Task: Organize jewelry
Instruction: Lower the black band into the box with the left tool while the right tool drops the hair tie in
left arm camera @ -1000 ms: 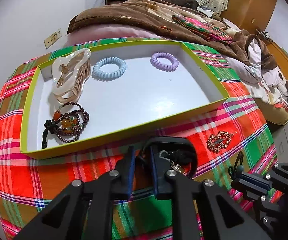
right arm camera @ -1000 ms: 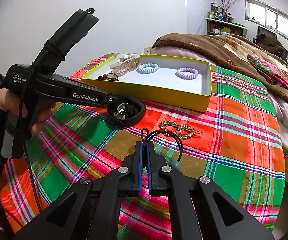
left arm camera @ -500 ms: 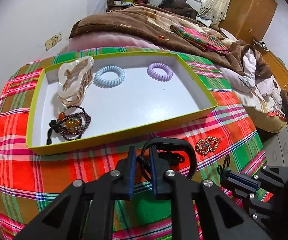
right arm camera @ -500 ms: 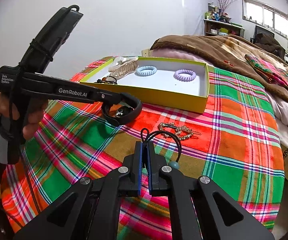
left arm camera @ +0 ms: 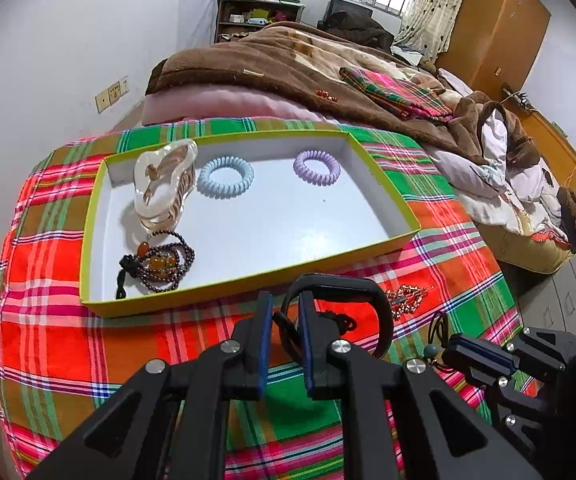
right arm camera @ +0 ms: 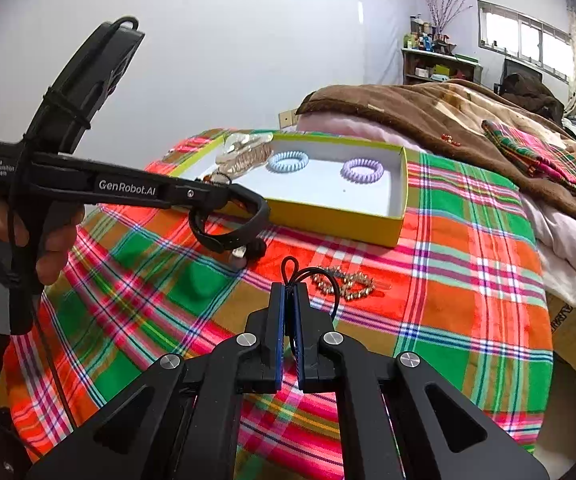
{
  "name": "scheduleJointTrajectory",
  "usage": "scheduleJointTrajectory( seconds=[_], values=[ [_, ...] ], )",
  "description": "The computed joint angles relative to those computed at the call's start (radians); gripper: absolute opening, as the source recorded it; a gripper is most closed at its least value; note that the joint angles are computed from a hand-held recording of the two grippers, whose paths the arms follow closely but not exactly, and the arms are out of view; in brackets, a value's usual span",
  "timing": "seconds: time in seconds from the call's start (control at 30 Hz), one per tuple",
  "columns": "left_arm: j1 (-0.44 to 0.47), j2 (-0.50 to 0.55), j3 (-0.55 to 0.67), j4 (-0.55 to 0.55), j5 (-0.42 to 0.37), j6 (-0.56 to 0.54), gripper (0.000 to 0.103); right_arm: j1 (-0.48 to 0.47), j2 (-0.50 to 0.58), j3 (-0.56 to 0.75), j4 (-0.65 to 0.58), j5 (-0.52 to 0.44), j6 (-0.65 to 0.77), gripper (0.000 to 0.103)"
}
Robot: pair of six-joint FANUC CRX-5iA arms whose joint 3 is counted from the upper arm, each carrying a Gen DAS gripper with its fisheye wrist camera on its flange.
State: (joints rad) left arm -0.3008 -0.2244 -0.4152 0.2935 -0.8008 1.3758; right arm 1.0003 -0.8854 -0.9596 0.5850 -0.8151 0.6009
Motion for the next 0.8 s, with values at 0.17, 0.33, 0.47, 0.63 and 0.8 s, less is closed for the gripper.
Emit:
scheduleJointTrajectory(
  seconds=[0.17, 0.33, 0.47, 0.63, 0.8],
  values=[
    [0.013, -0.009, 0.005, 0.005, 0.003, -0.005, 0.014, -0.042, 0.005, 0.022, -0.009, 0.028, 0.015, 0.004],
    [0.021, -0.007, 0.017, 0.005, 0.005, -0.007, 0.014, -0.094, 0.036, 0.052, -0.011, 0.067, 0.041, 0.004],
    [0.029, 0.006, 0.034, 0.001, 0.007, -0.004, 0.014, -0.148, 0.083, 0.089, -0.034, 0.111, 0.096, 0.004],
    [0.035, 0.023, 0.061, -0.036, 0.017, 0.023, 0.014, -0.232, 0.177, 0.154, -0.081, 0.184, 0.192, 0.004],
    [0.040, 0.059, 0.091, -0.049, 0.016, 0.031, 0.014, -0.320, 0.300, 0.246, -0.182, 0.236, 0.333, 0.004]
  ],
)
